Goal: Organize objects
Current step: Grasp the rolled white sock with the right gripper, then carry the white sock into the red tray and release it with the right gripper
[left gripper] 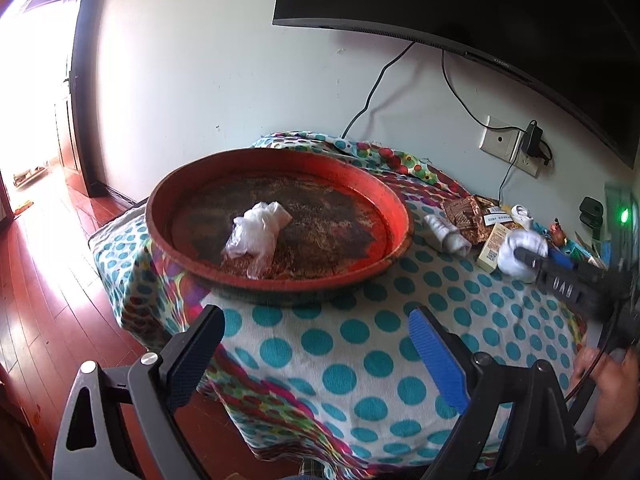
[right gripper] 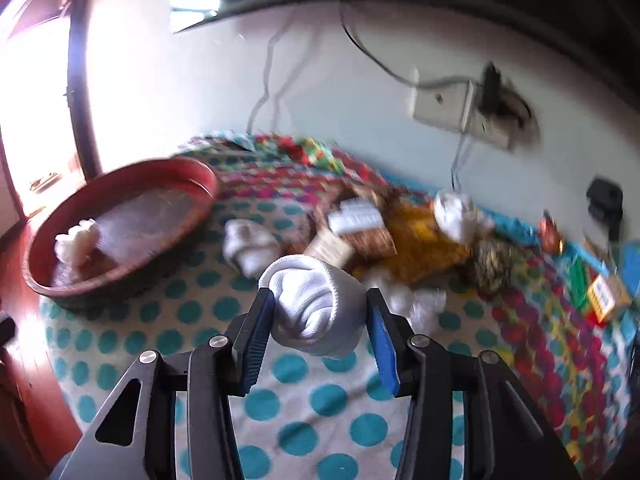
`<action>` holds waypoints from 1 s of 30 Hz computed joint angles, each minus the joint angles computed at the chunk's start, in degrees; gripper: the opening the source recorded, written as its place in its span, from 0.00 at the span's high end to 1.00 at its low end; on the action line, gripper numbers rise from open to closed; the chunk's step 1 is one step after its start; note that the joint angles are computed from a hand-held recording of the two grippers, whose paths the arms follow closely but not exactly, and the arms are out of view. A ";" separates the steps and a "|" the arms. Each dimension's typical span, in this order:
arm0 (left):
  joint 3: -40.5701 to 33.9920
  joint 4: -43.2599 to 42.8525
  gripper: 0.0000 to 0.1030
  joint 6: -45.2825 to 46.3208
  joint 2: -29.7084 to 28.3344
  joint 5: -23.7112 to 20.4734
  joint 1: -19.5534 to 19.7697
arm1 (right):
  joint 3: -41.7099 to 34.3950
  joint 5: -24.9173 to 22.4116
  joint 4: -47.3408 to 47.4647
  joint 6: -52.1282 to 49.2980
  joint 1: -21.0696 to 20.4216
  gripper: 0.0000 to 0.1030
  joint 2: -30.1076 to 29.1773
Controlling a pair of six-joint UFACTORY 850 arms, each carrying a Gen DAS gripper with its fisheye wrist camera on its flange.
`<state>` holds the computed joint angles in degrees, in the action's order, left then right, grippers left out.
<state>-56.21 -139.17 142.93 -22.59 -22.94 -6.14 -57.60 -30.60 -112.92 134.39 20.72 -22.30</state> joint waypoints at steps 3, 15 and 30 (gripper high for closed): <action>0.84 0.26 0.07 -0.32 0.64 -0.09 0.39 | -1.57 0.34 -0.15 -1.45 0.93 0.58 0.67; 1.31 -1.02 0.07 -1.80 0.84 0.29 3.42 | -17.45 7.21 7.80 -14.39 4.81 0.58 -9.52; -2.77 9.93 0.07 -15.22 -2.88 1.30 5.41 | -40.54 10.57 39.98 -51.06 5.79 0.58 -25.99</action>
